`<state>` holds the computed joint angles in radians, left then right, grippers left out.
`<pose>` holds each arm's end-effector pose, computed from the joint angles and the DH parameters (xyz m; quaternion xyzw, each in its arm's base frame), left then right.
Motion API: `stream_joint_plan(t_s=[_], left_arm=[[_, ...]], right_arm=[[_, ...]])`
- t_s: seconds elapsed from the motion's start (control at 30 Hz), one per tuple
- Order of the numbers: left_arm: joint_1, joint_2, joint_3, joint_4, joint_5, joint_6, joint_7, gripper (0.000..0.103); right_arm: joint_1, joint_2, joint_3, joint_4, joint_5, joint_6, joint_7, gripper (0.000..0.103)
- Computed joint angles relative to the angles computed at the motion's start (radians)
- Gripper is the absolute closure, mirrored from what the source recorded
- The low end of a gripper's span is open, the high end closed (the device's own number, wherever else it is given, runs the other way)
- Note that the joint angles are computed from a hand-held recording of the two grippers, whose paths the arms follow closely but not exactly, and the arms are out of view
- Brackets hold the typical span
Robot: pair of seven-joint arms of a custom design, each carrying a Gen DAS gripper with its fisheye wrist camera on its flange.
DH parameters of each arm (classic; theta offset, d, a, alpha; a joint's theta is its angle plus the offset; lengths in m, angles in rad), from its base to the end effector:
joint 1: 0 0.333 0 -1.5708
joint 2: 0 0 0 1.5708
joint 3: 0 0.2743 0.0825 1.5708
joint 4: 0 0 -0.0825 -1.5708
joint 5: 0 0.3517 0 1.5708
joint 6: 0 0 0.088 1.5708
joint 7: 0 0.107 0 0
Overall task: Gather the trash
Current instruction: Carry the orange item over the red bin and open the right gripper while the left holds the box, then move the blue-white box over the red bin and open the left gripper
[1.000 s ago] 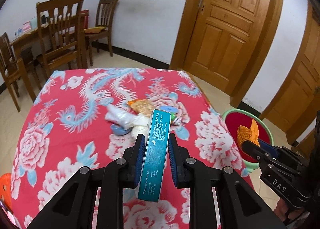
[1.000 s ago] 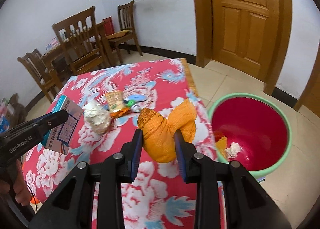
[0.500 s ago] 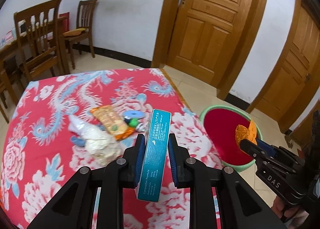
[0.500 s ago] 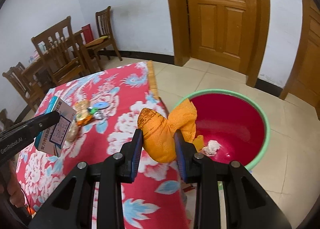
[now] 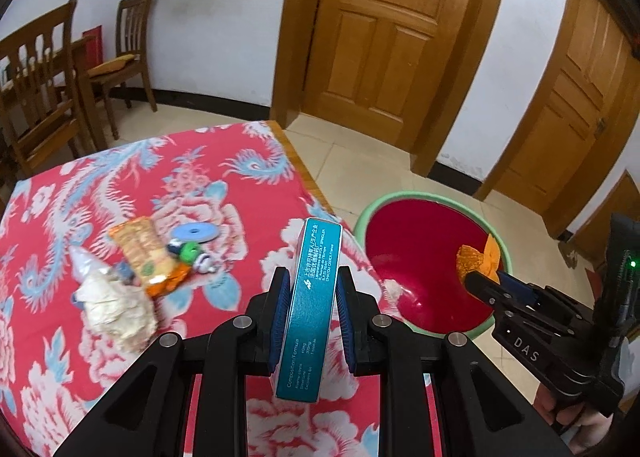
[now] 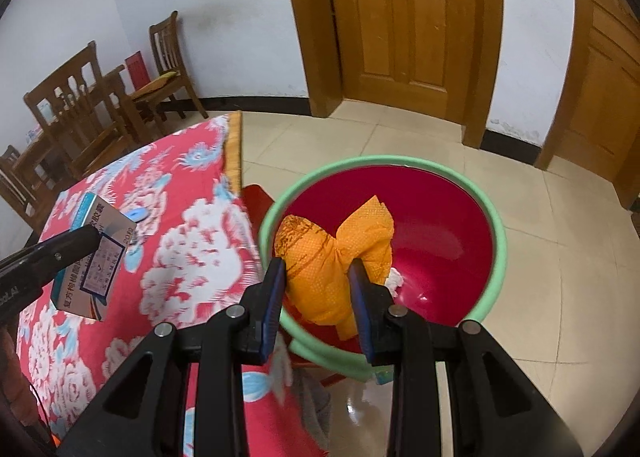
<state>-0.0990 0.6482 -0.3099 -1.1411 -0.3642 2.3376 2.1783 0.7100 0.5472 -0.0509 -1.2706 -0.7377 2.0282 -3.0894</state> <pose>0.6843 -0.2264 0.4771 -0.3836 0.8484 -0.3595 0.0619 0.5613 0.3965 0.4478 -0.3988 0.8418 -0.2943 0.2137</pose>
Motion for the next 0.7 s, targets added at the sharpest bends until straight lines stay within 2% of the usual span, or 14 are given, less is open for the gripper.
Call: stream_joint_plan(t_s=[0.5,0.7], left_arm=[[-0.089,0.136,0.002,0.184,0.076,-0.093,-0.044,0.08],[-0.116,0.18,-0.003,0.253,0.09,-0.124,-0.048,0.08]], right_arm=[[-0.076,-0.1,0.024,-0.221,0.031,0.092,0.089,0.066],[-0.094,-0.137,0.033,-0.286,0.022,0.123,0.126,0.061]])
